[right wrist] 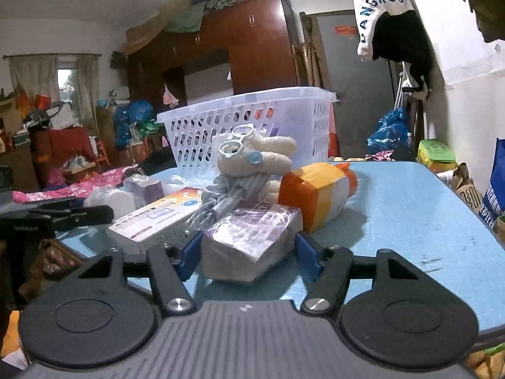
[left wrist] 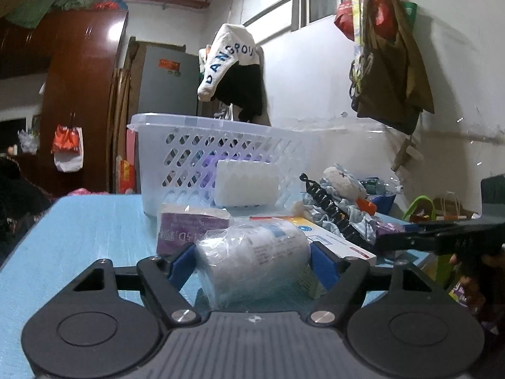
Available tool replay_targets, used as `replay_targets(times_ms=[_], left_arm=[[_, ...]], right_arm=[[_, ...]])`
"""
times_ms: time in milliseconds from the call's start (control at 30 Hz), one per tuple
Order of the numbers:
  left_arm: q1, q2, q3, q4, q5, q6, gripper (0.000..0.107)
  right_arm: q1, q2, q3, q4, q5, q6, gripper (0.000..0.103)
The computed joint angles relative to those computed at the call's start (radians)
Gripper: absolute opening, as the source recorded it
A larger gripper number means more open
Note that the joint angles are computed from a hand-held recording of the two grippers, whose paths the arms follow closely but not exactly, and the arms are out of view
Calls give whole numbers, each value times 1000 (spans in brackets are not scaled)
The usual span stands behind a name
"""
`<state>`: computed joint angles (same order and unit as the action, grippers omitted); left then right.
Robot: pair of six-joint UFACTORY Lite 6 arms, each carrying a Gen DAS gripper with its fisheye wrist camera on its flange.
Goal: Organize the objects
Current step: 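Grasp the clear-wrapped white roll with left gripper while right grasps purple-wrapped package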
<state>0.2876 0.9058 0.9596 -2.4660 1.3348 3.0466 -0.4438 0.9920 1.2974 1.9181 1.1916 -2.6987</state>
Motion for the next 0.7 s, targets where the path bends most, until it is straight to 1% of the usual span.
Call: replay_targets(times_ms=[167,367,533,700], left_arm=[[-5,2,-8,-18,18,10,80],[14,-17,-34,-17,57,8,80],[0,-26,-41,-25,54,11,80],[-4,-37,-56,-27,66,13,80]], right_arm=[[-14,0,13,-11,7,19,65],[-29,-23,-19,-7,43,-27,64],[-33,-12,5,-13,48,-19,63],[-45,-24,-11,-2,70,-43,61]])
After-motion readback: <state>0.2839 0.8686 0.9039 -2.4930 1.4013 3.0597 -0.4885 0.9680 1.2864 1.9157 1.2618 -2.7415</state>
